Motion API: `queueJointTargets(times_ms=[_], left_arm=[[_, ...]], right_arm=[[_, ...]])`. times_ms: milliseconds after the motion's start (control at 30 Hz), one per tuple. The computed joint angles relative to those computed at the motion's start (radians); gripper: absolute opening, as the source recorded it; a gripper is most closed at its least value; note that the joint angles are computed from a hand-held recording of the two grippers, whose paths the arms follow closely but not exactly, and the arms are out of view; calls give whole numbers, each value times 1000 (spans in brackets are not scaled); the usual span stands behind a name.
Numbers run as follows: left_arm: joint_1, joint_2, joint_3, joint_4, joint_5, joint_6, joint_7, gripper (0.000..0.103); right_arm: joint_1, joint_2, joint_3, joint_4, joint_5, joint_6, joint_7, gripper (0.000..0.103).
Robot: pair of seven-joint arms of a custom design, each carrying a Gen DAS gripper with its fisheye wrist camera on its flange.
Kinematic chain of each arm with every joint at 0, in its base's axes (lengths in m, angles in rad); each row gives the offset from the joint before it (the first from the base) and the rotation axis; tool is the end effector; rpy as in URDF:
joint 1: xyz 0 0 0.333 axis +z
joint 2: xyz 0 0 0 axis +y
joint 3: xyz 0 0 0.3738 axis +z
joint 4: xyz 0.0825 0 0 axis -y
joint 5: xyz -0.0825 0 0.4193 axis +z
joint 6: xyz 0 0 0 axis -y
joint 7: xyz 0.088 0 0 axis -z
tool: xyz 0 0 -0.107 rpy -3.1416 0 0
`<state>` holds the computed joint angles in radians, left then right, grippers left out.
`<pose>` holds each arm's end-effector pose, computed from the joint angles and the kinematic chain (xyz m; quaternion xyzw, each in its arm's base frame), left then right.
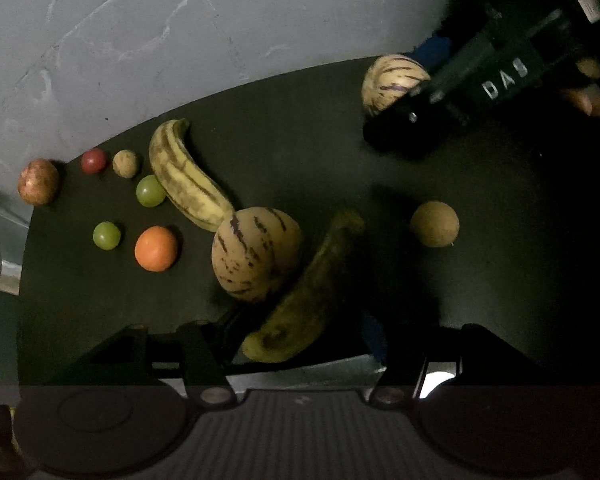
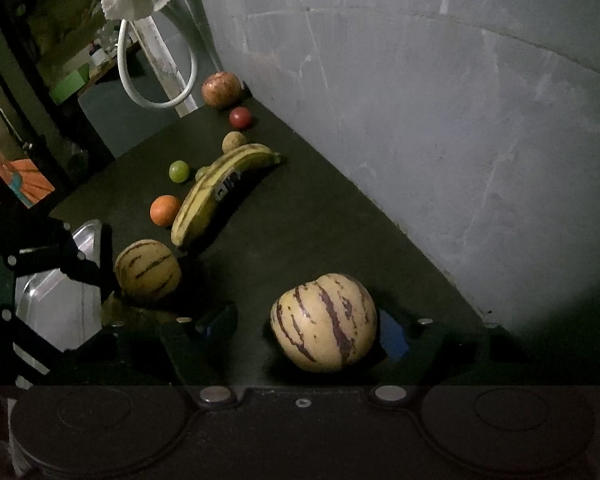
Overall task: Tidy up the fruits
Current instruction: 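Close the left tool on the dark banana while the right tool grips the striped melon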
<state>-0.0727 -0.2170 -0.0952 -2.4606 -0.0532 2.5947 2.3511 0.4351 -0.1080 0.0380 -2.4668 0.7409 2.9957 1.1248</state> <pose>0.4919 -0.0836 0.4483 -0.3199 0.9313 -0.0869 0.1513 0.4821 0.1929 0.4277 -0.7355 0.5897 -0.0891 0.3214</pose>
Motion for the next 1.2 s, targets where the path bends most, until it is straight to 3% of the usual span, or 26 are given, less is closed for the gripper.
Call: queueJointTargets(times_ms=[100, 267, 400, 533, 733, 933, 1067, 1200], left_arm=[[0, 7, -1, 9, -2, -6, -9, 66], [-2, 24, -3, 28, -19, -25, -27, 53], [3, 28, -16, 24, 12, -6, -58, 50], [4, 23, -28, 23, 35, -10, -128, 46], [-3, 33, -8, 71, -104, -98, -259, 40], [8, 19, -21, 66, -113, -100, -457, 38], [-4, 10, 2, 57, -197, -85, -481, 34], [-3, -1, 4, 41, -205, -52, -494, 33]], right_arm=[[-6, -1, 10, -12, -40, 23, 18, 70], [-6, 1, 8, -21, -99, 52, 60, 58], [5, 2, -5, -20, -92, 54, 54, 57], [16, 5, -13, -17, -66, 54, 35, 56], [17, -2, -8, -27, -52, 68, 33, 56], [45, -16, -23, -49, -44, 100, 36, 56], [3, -26, 17, -71, -172, 124, 156, 56], [-41, -47, 55, -93, -315, 141, 296, 56]])
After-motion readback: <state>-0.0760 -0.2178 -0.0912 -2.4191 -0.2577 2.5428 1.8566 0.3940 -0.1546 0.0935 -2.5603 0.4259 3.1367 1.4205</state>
